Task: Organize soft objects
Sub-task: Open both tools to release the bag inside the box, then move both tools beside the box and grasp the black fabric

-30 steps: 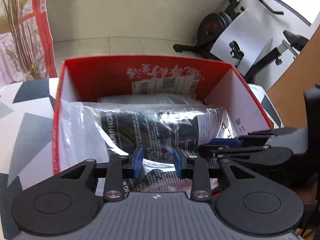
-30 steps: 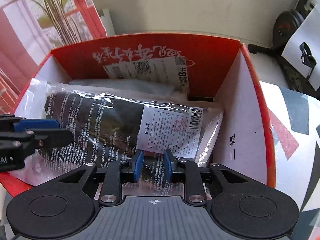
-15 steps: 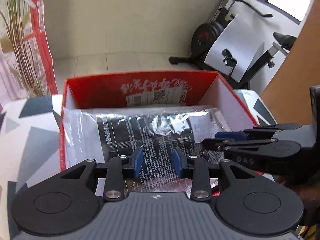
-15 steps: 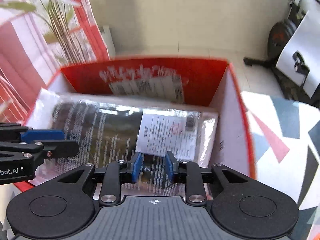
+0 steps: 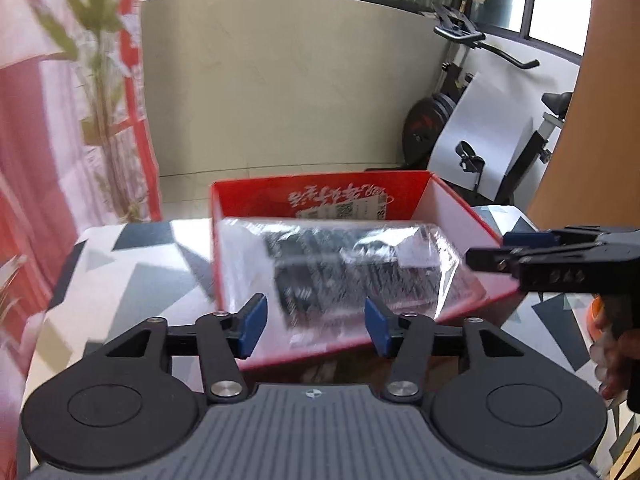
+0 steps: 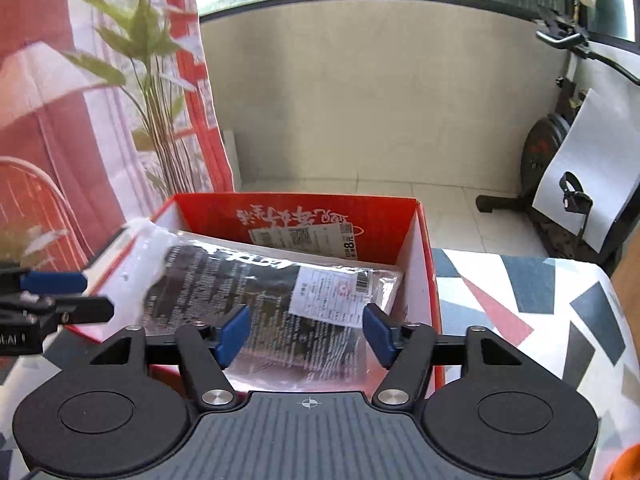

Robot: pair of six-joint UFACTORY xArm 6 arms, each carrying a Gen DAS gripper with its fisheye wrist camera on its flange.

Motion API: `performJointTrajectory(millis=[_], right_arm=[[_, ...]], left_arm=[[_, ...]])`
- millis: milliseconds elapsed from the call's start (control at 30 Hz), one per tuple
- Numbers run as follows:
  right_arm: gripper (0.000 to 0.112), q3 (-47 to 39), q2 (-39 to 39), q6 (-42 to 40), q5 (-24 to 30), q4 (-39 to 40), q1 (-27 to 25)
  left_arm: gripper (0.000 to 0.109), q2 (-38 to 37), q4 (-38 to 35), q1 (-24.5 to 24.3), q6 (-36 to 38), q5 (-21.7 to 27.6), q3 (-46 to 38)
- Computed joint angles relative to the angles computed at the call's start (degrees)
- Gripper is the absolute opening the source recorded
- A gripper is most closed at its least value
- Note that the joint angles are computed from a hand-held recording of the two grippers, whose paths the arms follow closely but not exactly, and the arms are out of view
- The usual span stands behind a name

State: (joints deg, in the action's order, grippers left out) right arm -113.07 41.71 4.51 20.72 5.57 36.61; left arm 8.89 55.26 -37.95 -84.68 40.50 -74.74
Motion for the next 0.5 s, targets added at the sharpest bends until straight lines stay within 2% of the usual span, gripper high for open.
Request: performJointTrajectory(millis=[233,433,500], right_arm=[[0.067,17.7,-10.7,-0.3,-10.3,-0.9,2.0],[0.067,29.6,-17.3,-1.4,-16.8,-0.6,3.9],[0.067,32.5,-18.7,-3.2,-17.7,2.4,4.7]], left_arm=[[0.062,-6.7,2.2,-4.4,-8.5,1.2,9.0],[0.062,-8.6,-0.6,-6.6,-15.9,-3.6,14.7],[0.062,-8.9,-2.0,-6.8,-18.2,-5.9,16.7]])
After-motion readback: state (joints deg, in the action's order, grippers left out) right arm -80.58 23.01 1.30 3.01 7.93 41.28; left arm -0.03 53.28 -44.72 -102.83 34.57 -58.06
